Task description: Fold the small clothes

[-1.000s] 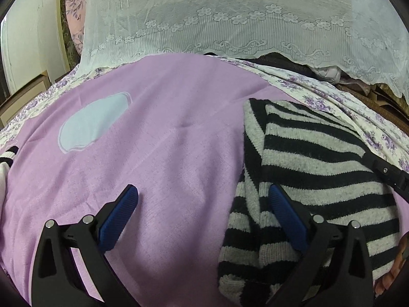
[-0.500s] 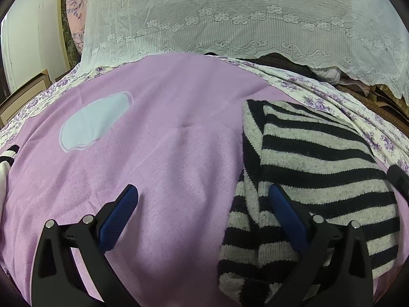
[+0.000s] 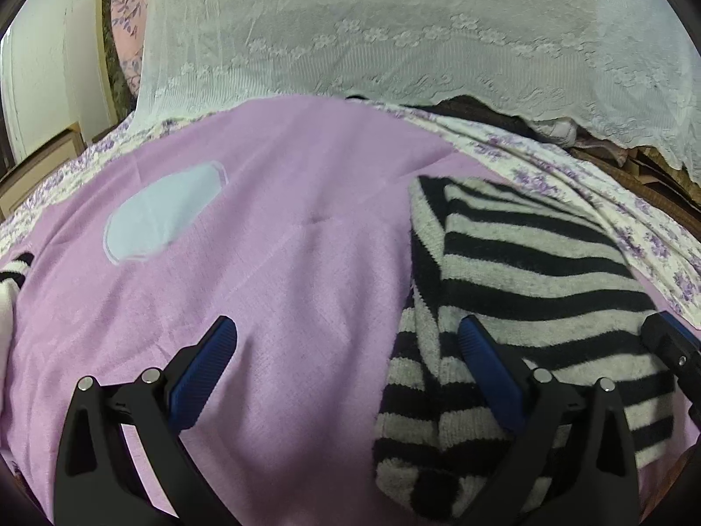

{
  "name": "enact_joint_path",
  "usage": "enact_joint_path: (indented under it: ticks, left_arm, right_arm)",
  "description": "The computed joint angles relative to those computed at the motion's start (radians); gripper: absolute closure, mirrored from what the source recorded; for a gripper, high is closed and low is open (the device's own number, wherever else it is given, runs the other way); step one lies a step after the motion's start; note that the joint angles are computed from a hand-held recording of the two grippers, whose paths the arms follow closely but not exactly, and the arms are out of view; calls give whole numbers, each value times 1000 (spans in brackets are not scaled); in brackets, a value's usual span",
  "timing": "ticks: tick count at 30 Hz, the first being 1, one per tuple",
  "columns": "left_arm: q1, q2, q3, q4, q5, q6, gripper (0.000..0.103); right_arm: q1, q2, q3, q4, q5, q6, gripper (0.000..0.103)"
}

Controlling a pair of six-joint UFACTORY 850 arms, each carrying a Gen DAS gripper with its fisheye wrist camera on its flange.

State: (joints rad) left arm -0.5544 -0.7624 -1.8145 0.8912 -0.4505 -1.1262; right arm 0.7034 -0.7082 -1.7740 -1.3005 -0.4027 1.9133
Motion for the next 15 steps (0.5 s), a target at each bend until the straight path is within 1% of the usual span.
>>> enact_joint_path:
  ticks: [2, 3, 4, 5, 6, 7, 8, 9, 11, 13, 15]
  left_arm:
    - [-6, 34, 46, 63, 43, -44, 5]
    - [-12, 53, 73, 107, 71, -75, 5]
    - [-16, 61, 84, 130, 82, -88, 5]
    - [-22, 64, 92, 149, 90, -87, 5]
    - [-33, 52, 80, 146, 68, -48, 5]
    - [-42, 30, 54, 120, 34, 5, 4]
    - [-48, 8, 28, 82, 5, 61, 4]
    - [-47, -11, 4, 21, -5, 123, 4]
    - [-36, -12, -2, -51, 13, 169, 4]
    - [-21, -12, -3, -167, 38, 247, 4]
    - [-17, -9, 1, -190, 47, 261, 4]
  right_arm:
    - [12, 16, 19, -56, 10, 37, 40]
    - [16, 19, 22, -58, 17, 28, 40]
    - [19, 16, 15, -20, 22, -23, 40]
    - [25, 2, -7, 56, -4, -115, 40]
    - [28, -12, -28, 118, -29, -185, 39]
    - [27, -27, -46, 178, -42, -242, 38]
    - [25, -30, -48, 199, -42, -257, 36]
    - [25, -30, -47, 201, -40, -255, 36]
    - [27, -31, -48, 197, -45, -254, 35]
    - [28, -30, -46, 192, -47, -250, 34]
    - [27, -23, -32, 164, -33, -210, 34]
